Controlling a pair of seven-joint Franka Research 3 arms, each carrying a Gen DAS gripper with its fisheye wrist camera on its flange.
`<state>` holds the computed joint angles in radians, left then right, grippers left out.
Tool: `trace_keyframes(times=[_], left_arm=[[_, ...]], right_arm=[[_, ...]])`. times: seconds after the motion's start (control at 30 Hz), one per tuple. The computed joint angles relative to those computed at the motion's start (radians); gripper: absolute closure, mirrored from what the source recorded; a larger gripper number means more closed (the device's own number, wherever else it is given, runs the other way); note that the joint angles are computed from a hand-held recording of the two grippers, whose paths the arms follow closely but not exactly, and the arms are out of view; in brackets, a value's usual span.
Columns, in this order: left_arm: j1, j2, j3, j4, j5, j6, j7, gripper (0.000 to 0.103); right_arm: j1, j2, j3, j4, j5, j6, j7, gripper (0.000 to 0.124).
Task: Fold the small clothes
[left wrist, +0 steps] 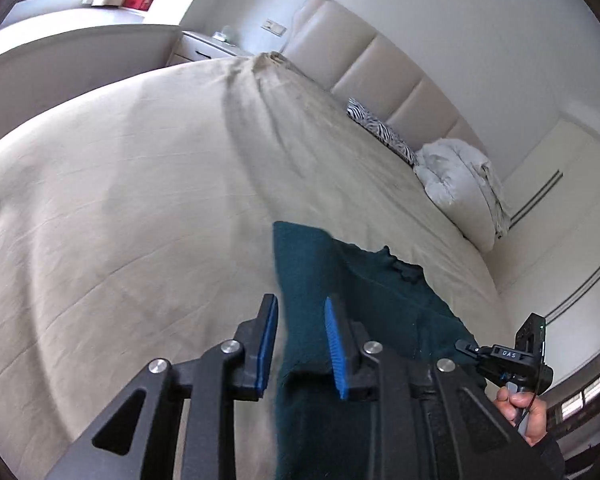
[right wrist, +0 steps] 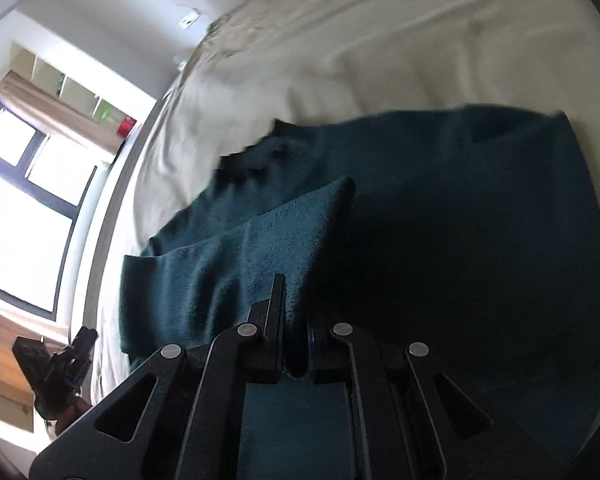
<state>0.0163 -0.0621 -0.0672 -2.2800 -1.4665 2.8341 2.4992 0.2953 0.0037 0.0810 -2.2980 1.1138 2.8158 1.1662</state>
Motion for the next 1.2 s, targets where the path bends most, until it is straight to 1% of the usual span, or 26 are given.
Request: trace_keyframes(times=[0.03, 0.07, 0.13, 0.2, 0.23, 0.3, 0.33, 0.37, 0.4, 0.43, 0.47, 0.57, 0.6, 0.63, 0.67, 0.7, 0.73, 0.77, 0.83, 0.9, 0.93, 1.0, 1.1, 1.13, 1.2], left_arm=[[-0.001, 0.018, -0.001, 0.019, 0.021, -0.016, -0.019, 0.077], [0.0, 0.03, -0.002, 0.033, 0.029, -0.035, -0.032, 0.077], [-0.003, 0.066, -0.015, 0.071, 0.076, -0.026, -0.075, 0.077], [-0.004, 0.111, -0.029, 0.113, 0.115, -0.024, -0.106, 0.077], [-0.003, 0.144, -0.037, 0.142, 0.161, -0.023, -0.143, 0.077], [-0.001, 0.208, -0.047, 0.187, 0.327, -0.021, -0.267, 0.077], [-0.005, 0.242, -0.045, 0.207, 0.441, -0.018, -0.347, 0.077], [-0.008, 0.271, -0.042, 0.221, 0.517, -0.017, -0.405, 0.081], [-0.001, 0.296, -0.044, 0.236, 0.554, -0.02, -0.43, 0.085], [0.011, 0.31, -0.052, 0.244, 0.566, -0.019, -0.435, 0.092], [0.034, 0.317, -0.068, 0.251, 0.551, -0.029, -0.423, 0.094], [0.104, 0.315, -0.114, 0.266, 0.504, -0.083, -0.394, 0.095], [0.129, 0.307, -0.134, 0.268, 0.467, -0.097, -0.365, 0.093], [0.148, 0.297, -0.149, 0.269, 0.425, -0.104, -0.327, 0.086], [0.152, 0.295, -0.153, 0.275, 0.41, -0.107, -0.309, 0.077], [0.15, 0.297, -0.152, 0.286, 0.412, -0.111, -0.307, 0.073], [0.15, 0.305, -0.15, 0.304, 0.418, -0.123, -0.312, 0.067], [0.149, 0.317, -0.147, 0.323, 0.431, -0.137, -0.326, 0.064], [0.142, 0.356, -0.135, 0.369, 0.501, -0.163, -0.385, 0.064], [0.142, 0.396, -0.133, 0.401, 0.573, -0.176, -0.431, 0.065], [0.151, 0.414, -0.142, 0.413, 0.583, -0.176, -0.439, 0.067], [0.175, 0.422, -0.171, 0.413, 0.571, -0.158, -0.415, 0.067], [0.188, 0.396, -0.187, 0.385, 0.579, -0.141, -0.422, 0.067], [0.193, 0.377, -0.196, 0.367, 0.561, -0.128, -0.41, 0.067], [0.204, 0.332, -0.216, 0.32, 0.491, -0.099, -0.338, 0.066]], right_arm=[[-0.002, -0.006, -0.002, -0.019, 0.048, 0.001, -0.047, 0.117], [-0.004, 0.005, -0.004, -0.013, 0.07, -0.003, -0.064, 0.117], [-0.011, -0.001, -0.009, -0.026, 0.104, -0.005, -0.084, 0.117], [-0.02, -0.007, -0.017, -0.034, 0.116, -0.037, -0.074, 0.117], [-0.02, -0.004, -0.016, -0.037, 0.109, -0.038, -0.07, 0.117], [-0.02, -0.033, -0.017, -0.071, 0.095, -0.037, -0.057, 0.117], [-0.012, -0.031, -0.012, -0.073, 0.103, -0.032, -0.042, 0.117], [-0.014, -0.025, -0.017, -0.074, 0.124, -0.04, -0.055, 0.117], [-0.015, -0.016, -0.018, -0.072, 0.145, -0.046, -0.065, 0.117], [-0.018, -0.008, -0.021, -0.07, 0.183, -0.062, -0.084, 0.117], [-0.022, -0.01, -0.023, -0.072, 0.198, -0.075, -0.093, 0.117], [-0.026, -0.01, -0.022, -0.069, 0.183, -0.087, -0.081, 0.117], [-0.027, -0.015, -0.022, -0.071, 0.186, -0.091, -0.08, 0.117], [-0.029, -0.018, -0.023, -0.07, 0.206, -0.096, -0.093, 0.117], [-0.03, -0.021, -0.025, -0.07, 0.227, -0.103, -0.102, 0.116], [-0.034, -0.018, -0.029, -0.069, 0.248, -0.117, -0.108, 0.116], [-0.041, -0.011, -0.035, -0.068, 0.281, -0.141, -0.117, 0.116], [-0.047, -0.008, -0.038, -0.07, 0.322, -0.153, -0.146, 0.116], [-0.054, -0.013, -0.039, -0.08, 0.377, -0.157, -0.19, 0.116], [-0.055, -0.019, -0.038, -0.089, 0.399, -0.158, -0.207, 0.116], [-0.056, -0.02, -0.037, -0.091, 0.403, -0.159, -0.211, 0.116], [-0.057, -0.018, -0.038, -0.089, 0.411, -0.162, -0.214, 0.116], [-0.053, -0.016, -0.031, -0.081, 0.38, -0.14, -0.205, 0.116], [-0.049, -0.015, -0.027, -0.077, 0.348, -0.122, -0.187, 0.116], [-0.036, -0.014, -0.016, -0.069, 0.288, -0.08, -0.16, 0.115]])
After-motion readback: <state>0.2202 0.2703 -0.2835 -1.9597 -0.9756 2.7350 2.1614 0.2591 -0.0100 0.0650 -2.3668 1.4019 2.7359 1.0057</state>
